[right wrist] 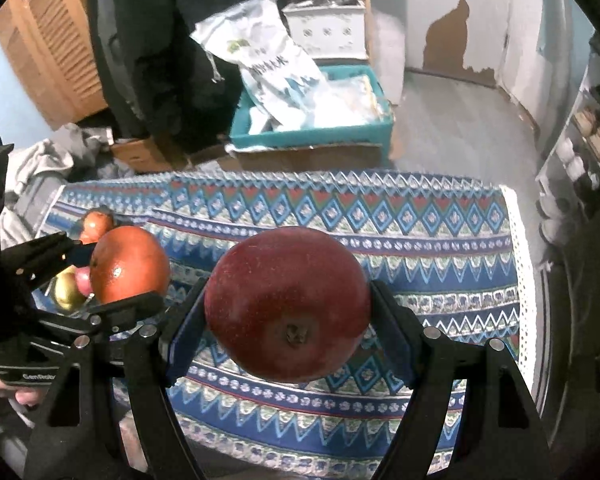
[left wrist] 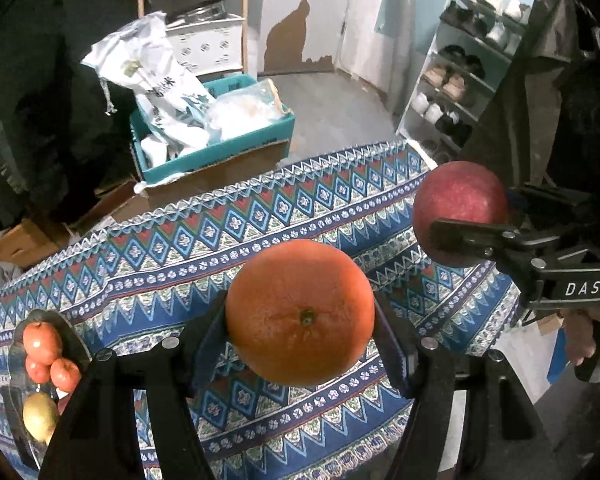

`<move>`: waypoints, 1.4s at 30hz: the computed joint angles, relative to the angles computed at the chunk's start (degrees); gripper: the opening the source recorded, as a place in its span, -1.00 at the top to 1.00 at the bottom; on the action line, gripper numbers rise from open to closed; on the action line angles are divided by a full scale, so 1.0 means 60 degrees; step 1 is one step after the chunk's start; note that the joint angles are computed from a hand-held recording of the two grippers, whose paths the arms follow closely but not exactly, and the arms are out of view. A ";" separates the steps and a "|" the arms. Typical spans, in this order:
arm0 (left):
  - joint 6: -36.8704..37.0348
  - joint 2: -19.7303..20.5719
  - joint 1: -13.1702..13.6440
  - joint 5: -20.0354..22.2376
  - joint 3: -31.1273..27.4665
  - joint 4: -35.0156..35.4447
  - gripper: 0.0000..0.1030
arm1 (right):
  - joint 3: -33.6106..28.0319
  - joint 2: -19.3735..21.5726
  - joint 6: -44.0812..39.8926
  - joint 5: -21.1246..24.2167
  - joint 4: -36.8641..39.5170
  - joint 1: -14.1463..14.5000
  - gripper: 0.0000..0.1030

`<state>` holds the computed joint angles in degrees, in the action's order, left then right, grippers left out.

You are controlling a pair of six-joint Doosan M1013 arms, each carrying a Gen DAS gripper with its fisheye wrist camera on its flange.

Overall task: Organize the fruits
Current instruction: 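Carry the apple and orange over the glass bowl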

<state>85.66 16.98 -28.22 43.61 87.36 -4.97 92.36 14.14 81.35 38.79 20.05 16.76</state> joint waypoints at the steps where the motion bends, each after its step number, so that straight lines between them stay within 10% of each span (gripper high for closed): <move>1: 0.0023 -0.0050 0.0035 0.0032 0.0011 -0.0081 -0.35 | 0.0002 -0.0035 -0.0048 -0.0038 0.0048 0.0019 -0.50; 42: -0.0602 -0.1708 0.1275 -0.0770 0.1264 -0.0071 -0.35 | -0.1511 0.0294 -0.1946 0.0194 0.1861 0.1345 -0.50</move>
<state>82.05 6.73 -20.57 38.99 94.94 -5.39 83.29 15.90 69.68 39.96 31.21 24.83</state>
